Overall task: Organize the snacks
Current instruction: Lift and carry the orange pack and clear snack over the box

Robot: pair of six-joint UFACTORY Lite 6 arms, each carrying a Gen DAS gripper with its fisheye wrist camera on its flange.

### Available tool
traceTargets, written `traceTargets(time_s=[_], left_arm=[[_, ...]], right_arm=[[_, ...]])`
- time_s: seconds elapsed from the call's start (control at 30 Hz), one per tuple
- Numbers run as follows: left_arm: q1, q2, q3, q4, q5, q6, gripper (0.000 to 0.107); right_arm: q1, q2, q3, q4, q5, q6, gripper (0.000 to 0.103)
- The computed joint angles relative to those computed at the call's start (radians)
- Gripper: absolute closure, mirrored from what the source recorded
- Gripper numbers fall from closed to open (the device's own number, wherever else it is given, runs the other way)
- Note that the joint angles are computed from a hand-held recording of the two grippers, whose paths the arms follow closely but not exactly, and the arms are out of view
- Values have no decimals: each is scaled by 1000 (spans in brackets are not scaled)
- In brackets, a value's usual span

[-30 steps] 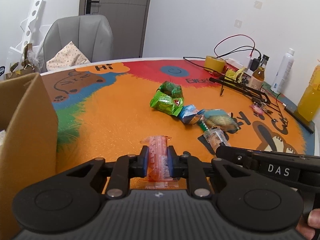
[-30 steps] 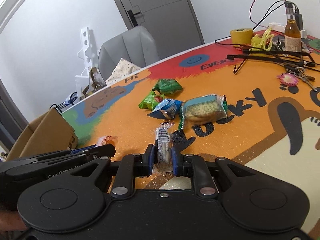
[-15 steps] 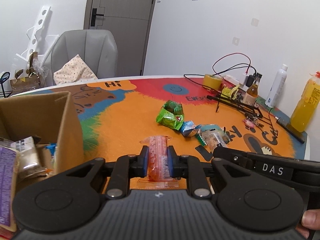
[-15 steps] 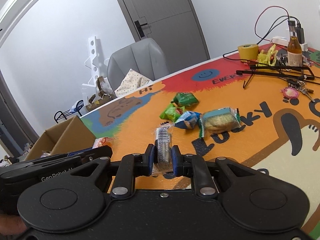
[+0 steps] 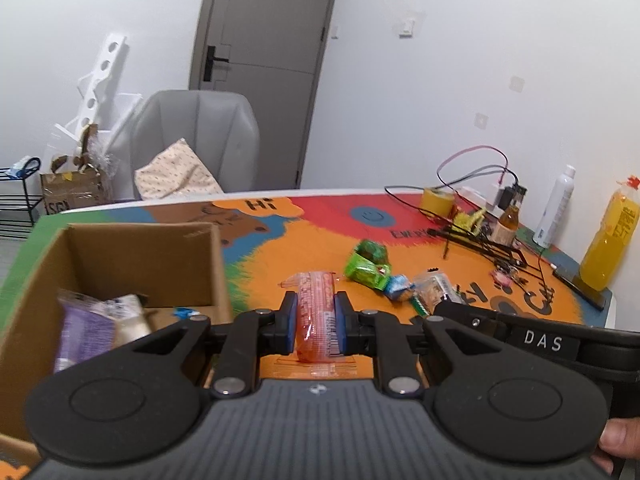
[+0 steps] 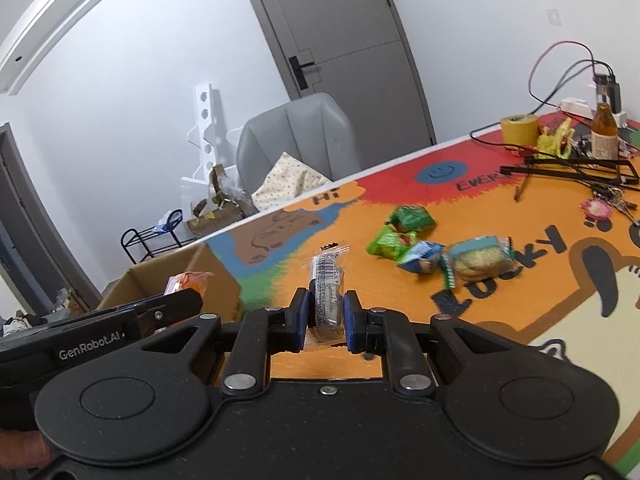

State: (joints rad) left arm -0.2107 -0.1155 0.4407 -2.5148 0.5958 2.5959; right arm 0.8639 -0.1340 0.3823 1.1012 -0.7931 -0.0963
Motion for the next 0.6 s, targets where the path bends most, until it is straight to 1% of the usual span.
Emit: traceTargets(time_s=[0.3, 0.47, 0.6], left_arm=[[263, -83, -32, 285, 58, -185, 89], [398, -79, -21, 408, 109, -260, 89], [476, -28, 19, 517, 139, -339, 89]], right_arm=[[88, 107, 169, 93, -17, -121, 86], [128, 146, 240, 141, -32, -190, 86], [144, 178, 298, 170, -28, -245, 86]])
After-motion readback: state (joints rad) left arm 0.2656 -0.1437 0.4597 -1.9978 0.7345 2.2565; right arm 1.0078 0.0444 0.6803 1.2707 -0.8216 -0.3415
